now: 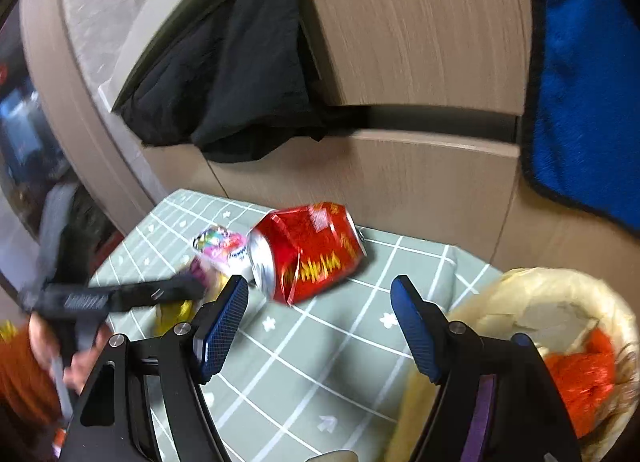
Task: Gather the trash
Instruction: 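Grasp the red can with the right tool while the left tool grasps the pink wrapper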
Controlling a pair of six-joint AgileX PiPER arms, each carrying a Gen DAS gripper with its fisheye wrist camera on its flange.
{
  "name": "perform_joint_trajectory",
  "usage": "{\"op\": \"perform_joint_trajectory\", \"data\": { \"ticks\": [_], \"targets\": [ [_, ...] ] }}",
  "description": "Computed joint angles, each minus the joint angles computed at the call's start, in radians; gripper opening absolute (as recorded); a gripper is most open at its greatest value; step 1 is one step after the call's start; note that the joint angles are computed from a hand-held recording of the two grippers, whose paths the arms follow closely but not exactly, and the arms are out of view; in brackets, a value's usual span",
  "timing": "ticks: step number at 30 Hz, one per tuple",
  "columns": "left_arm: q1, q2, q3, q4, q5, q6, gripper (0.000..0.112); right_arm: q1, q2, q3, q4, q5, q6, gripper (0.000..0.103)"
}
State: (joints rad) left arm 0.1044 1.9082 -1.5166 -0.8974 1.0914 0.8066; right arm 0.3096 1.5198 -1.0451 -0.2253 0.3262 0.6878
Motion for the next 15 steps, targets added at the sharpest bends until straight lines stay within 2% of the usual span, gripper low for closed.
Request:
{"op": "perform_joint_trajectory", "data": {
  "ticks": [3,5,8,9,15],
  "targets": [
    [0.073,-0.106,0.115,-0.061,-0.108,0.078,0.053,-0.034,0.069,-0.045,0.118,-0.028,-0.072,0.072],
    [0.134,-0.124,0.127,-0.100,-0.092,0.124,0.053,-0.047,0.118,-0.083,0.138,-0.032,-0.099,0.072],
    [0.179,-0.130,0.135,-0.124,-0.084,0.145,0.053,-0.040,0.203,-0.169,0.012,0.003,-0.030,0.072],
    [0.190,-0.131,0.140,-0.127,-0.084,0.149,0.053,-0.044,0.226,-0.191,0.018,0.011,-0.047,0.072],
    [0.204,-0.089,0.121,-0.088,-0.083,0.125,0.053,-0.107,0.375,-0.333,0.307,0.066,-0.305,0.072]
  ]
}}
